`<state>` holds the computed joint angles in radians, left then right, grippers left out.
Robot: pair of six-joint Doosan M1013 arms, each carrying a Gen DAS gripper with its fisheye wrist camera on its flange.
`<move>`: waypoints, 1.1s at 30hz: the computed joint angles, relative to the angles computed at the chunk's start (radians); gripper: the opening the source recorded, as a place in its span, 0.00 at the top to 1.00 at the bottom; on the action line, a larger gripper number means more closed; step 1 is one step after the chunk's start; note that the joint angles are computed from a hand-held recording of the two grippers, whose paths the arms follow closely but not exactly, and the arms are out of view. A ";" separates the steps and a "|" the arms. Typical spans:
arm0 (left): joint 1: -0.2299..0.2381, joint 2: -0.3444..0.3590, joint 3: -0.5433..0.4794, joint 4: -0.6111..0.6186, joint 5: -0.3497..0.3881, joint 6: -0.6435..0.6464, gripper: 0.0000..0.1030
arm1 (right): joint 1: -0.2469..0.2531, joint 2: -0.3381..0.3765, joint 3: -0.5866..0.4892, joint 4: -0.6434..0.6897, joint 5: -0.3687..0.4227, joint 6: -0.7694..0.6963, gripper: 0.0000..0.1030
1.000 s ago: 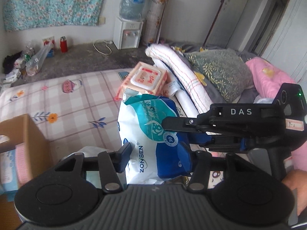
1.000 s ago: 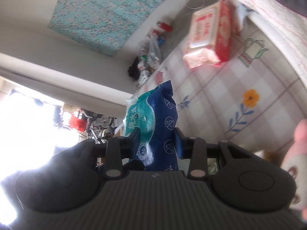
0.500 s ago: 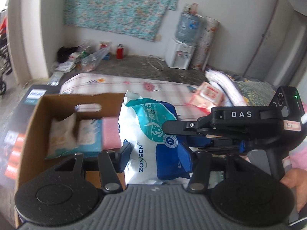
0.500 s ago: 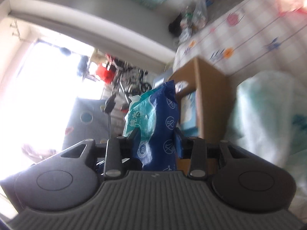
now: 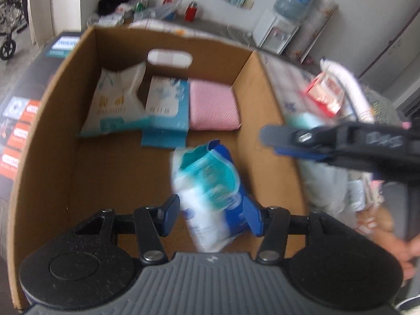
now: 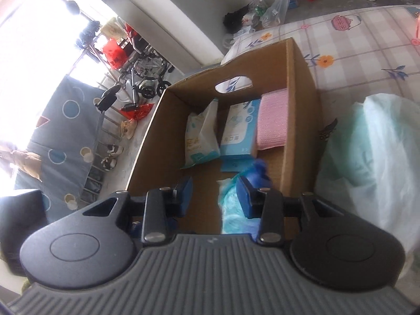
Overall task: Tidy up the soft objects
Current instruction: 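Lower the wipes pack into the box and open both tools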
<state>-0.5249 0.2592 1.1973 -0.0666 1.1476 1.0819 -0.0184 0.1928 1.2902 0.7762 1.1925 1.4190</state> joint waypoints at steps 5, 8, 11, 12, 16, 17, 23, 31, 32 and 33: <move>0.030 0.018 0.001 -0.065 0.014 -0.032 0.41 | -0.043 -0.015 0.025 0.030 -0.021 -0.023 0.64; 0.031 0.036 -0.012 -0.070 0.034 -0.033 0.40 | -0.080 -0.034 0.061 0.078 -0.031 -0.031 0.64; 0.034 0.072 -0.045 -0.114 0.088 -0.007 0.41 | -0.118 -0.057 0.101 0.136 -0.038 -0.034 0.64; 0.035 0.084 -0.055 -0.130 0.107 -0.001 0.43 | -0.129 -0.062 0.114 0.153 -0.039 -0.037 0.64; 0.022 0.121 -0.091 -0.096 0.161 -0.018 0.55 | -0.160 -0.078 0.144 0.188 -0.041 -0.047 0.64; 0.019 0.125 -0.092 -0.092 0.159 -0.020 0.56 | -0.165 -0.080 0.149 0.192 -0.041 -0.050 0.64; 0.003 0.148 -0.124 -0.052 0.158 -0.045 0.59 | -0.192 -0.087 0.167 0.207 -0.042 -0.046 0.64; -0.001 0.162 -0.145 -0.034 0.155 -0.075 0.50 | -0.227 -0.103 0.208 0.214 -0.056 -0.024 0.62; -0.003 0.162 -0.147 -0.026 0.159 -0.076 0.47 | -0.232 -0.106 0.214 0.214 -0.056 -0.019 0.61; -0.004 0.162 -0.150 -0.021 0.164 -0.079 0.41 | -0.238 -0.110 0.219 0.214 -0.056 -0.016 0.60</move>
<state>-0.5292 0.4212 1.0474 -0.0879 1.3114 1.0029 -0.2562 0.0830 1.5089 0.9903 1.1361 1.4032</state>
